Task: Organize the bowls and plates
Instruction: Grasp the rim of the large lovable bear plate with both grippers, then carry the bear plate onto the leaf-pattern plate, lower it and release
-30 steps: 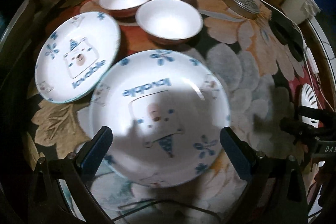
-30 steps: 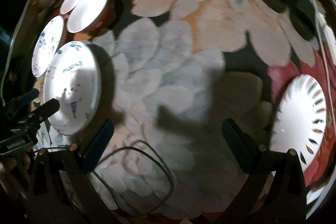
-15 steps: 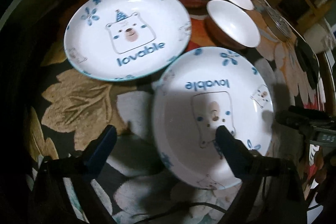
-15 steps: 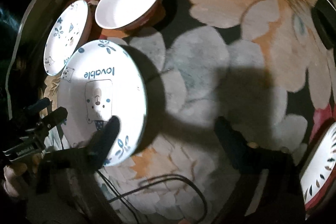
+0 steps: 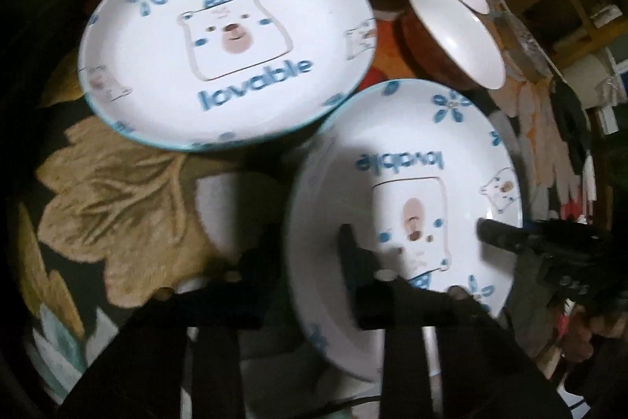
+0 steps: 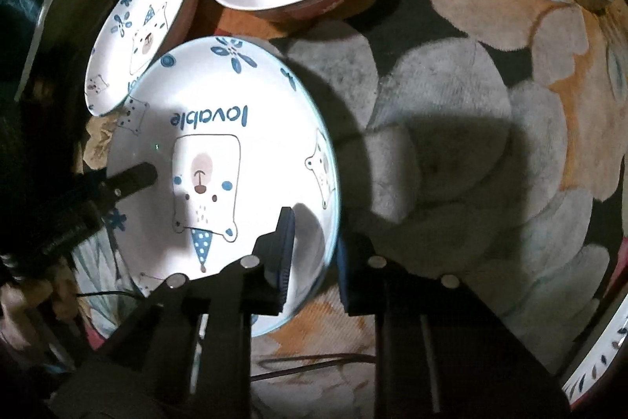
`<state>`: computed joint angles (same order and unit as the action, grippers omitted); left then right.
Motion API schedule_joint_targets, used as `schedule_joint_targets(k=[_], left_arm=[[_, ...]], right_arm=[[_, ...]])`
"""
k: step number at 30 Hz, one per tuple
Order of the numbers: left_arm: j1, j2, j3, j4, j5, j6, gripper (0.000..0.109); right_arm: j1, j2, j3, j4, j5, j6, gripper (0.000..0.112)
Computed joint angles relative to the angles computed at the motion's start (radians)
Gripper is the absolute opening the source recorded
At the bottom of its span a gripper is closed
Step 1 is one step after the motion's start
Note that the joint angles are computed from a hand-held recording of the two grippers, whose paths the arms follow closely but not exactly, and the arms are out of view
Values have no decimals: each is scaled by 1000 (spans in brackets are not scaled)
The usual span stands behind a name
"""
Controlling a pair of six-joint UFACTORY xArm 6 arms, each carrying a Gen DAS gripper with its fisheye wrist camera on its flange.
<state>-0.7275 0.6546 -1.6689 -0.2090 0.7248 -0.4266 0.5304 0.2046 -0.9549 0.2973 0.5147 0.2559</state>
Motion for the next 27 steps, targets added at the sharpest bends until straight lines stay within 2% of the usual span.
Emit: schedule_joint_targets(k=[8,15,21,27], left_arm=[[-7,-3,-8,0,14,57,24],[-30,-27,-2,0,21,88,24],[-63,10,-94,1,60,101,24],[-105,85,-252,7,122,119,24]], right_arm=[[3,-19,28,32,-20,-5,16],[-12,-116,122,32,-28,32,16],[-32,-205,197,-24,-29,117,16],[-67,-320,293,-67,-30,190,16]])
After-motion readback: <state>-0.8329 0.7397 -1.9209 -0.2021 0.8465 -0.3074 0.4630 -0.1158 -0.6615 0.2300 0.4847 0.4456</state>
